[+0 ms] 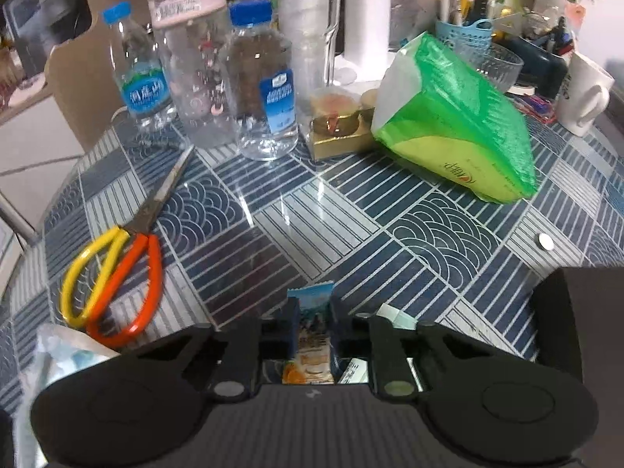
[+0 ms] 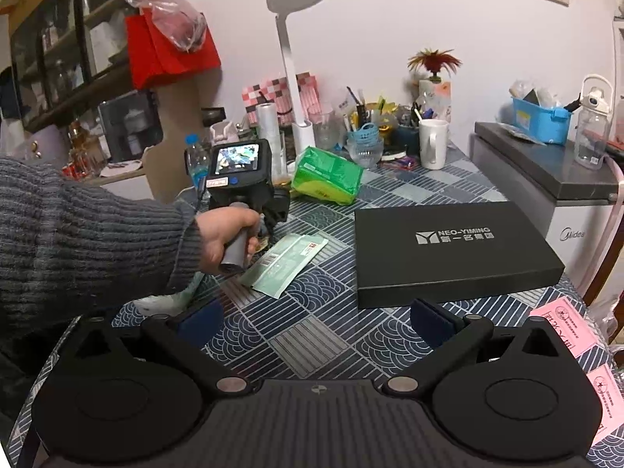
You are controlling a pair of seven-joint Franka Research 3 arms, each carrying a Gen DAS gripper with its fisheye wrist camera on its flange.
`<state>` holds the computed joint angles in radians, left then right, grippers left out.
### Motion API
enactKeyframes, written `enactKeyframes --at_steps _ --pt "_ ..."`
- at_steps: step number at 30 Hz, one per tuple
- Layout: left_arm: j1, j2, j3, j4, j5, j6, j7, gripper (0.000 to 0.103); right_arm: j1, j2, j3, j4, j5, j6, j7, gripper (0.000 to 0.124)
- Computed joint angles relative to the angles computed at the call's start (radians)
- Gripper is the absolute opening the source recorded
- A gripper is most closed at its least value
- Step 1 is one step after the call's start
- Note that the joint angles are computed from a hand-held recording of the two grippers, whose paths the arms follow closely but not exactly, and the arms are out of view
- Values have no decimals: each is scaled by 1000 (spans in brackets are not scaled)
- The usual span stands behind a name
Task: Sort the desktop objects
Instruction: 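Close the left tool on the small snack packet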
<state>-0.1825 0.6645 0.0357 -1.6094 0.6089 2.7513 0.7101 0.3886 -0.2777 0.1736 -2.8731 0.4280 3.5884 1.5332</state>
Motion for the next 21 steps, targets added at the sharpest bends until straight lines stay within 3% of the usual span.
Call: enactKeyframes --at_steps 6,14,15,16,18,21 --pt "28 -40 -30 -39 -27 -28 69 9 -9 -41 25 -14 32 -18 -9 103" --pt "64 -73 -47 -100 -71 -15 91 13 19 -70 -16 -35 -30 -26 33 103" --pt "68 -75 -49 -101 -76 -8 96 23 20 -69 -20 -35 -37 -26 37 103" --pt "75 -75 -55 -101 -86 0 106 41 18 -69 -20 -34 -40 -25 40 103" --pt "88 -75 -68 -100 -107 17 128 58 19 -64 -28 -33 -54 -23 50 103" --pt "71 -62 -57 -80 -104 -11 146 52 20 -57 -36 -32 -70 -25 60 103"
